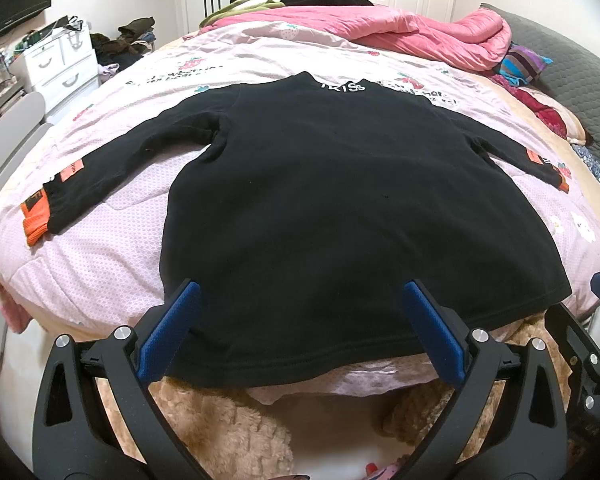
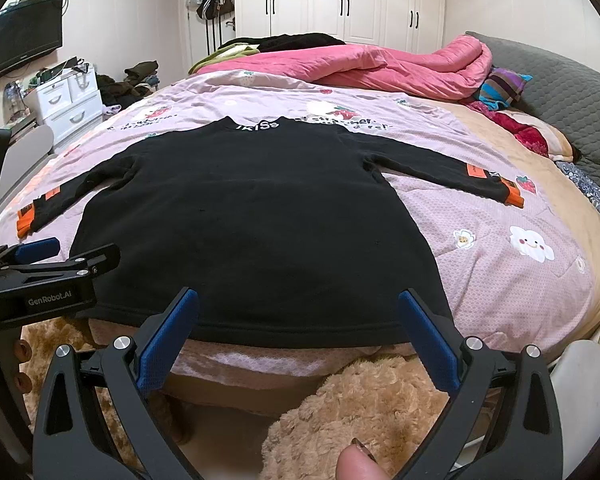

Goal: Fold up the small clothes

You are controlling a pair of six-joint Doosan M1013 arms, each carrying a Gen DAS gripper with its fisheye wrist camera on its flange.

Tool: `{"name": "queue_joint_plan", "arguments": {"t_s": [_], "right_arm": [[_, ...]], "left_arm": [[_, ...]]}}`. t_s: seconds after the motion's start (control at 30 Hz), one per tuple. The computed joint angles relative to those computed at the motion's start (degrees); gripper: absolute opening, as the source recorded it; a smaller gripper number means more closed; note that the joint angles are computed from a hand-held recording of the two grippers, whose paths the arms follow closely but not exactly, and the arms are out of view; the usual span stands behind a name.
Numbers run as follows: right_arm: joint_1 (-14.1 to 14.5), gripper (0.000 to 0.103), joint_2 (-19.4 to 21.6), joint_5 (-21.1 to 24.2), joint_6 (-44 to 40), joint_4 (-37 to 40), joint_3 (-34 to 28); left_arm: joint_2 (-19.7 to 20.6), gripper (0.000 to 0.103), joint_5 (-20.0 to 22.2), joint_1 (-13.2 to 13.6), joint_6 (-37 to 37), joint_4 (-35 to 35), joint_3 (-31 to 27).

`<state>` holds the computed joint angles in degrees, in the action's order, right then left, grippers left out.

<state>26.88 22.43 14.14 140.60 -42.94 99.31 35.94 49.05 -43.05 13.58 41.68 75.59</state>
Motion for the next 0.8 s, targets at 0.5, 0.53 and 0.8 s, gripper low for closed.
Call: {"name": "queue_joint_plan", "arguments": {"t_s": [0.5,0.53,0.8], "right_arm": [[-0.5,0.099,0.8,0.2,-3.8,3.4,-1.3],[-0.6,0.099,0.9,0.1,-4.5,4.1,-1.5],[-1.1,0.099,2.9,1.7,-9.2,9.4,-6.0]], "left_arm": [[0.8,0.095,0.0,0.9,1.0,-1.0,-0.9],[0.8,0.095,-0.1,1.0,1.1,-1.1,-0.9],[1.7,0.095,0.5,2.5,2.5,-1.5,-2.9]]}}
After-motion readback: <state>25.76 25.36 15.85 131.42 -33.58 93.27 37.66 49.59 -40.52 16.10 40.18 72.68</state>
